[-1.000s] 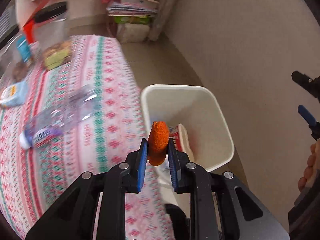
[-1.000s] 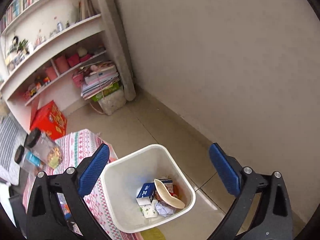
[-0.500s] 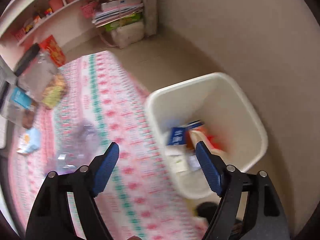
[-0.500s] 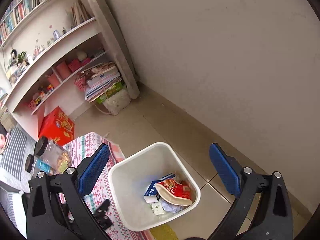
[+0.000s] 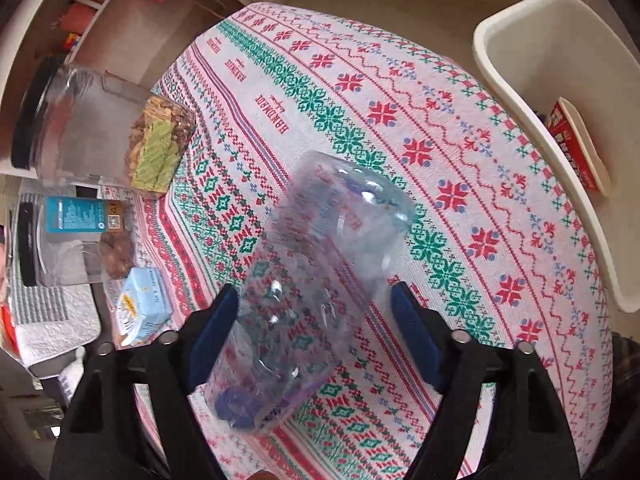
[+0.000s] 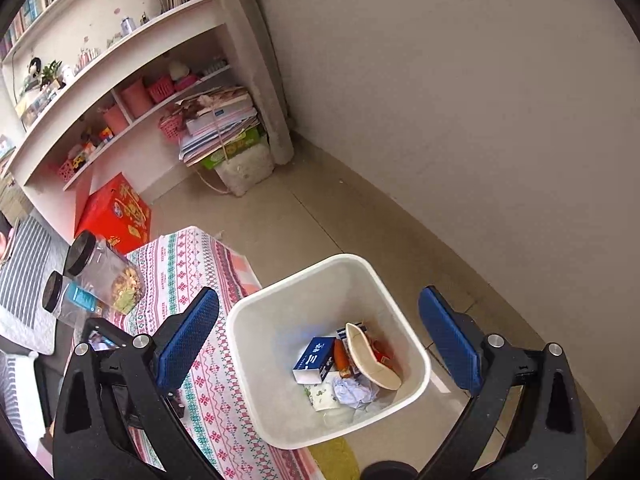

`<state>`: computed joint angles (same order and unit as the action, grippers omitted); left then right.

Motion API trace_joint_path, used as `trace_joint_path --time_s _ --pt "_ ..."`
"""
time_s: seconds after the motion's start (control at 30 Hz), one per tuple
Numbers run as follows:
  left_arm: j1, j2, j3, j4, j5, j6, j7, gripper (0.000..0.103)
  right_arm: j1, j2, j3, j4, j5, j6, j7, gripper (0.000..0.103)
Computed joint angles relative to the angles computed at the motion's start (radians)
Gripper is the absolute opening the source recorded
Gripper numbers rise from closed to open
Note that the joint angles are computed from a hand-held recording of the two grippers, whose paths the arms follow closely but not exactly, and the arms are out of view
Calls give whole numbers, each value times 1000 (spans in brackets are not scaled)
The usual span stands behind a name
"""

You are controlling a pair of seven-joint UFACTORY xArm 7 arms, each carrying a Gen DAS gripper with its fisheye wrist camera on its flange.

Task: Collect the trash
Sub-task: 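Grasp the clear plastic water bottle with the left tool and lift it, then grasp the blue-and-white milk carton with the right tool while the left tool holds the bottle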

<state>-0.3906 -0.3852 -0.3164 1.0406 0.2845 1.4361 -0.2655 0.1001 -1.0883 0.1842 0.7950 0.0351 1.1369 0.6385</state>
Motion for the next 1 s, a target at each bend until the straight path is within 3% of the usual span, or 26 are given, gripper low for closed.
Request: trace_joint_path --time_s 0.13,0.27,0.43,0.53,0.57,0.7,0.8,0.93,1.0 --pt "22 -126 63 -83 -76 -39 -3 57 44 67 39 24 27 -22 -9 96" --pt "83 -384 137 -219 -177 -12 -42 56 111 163 109 66 24 -52 -44 96" --pt "226 -753 281 -301 -278 162 -109 56 218 323 183 123 29 -180 -96 96" --pt "337 -892 374 -287 -300 245 -149 55 289 470 222 165 16 -315 -151 96" --pt "366 -925 370 -274 -312 278 -164 55 308 520 238 184 2 -351 -163 96" --pt "441 -936 416 -188 -225 302 -102 55 374 796 295 341 -80 -450 -208 96" --pt "494 -940 446 -151 -138 295 -40 54 408 1038 346 531 -231 -445 -188 96" --pt "553 -929 523 -101 -126 302 -17 53 543 1341 333 841 -477 -317 -189 96" --pt "575 -936 531 -98 -107 302 8 53 618 1446 303 969 -541 -254 -225 96"
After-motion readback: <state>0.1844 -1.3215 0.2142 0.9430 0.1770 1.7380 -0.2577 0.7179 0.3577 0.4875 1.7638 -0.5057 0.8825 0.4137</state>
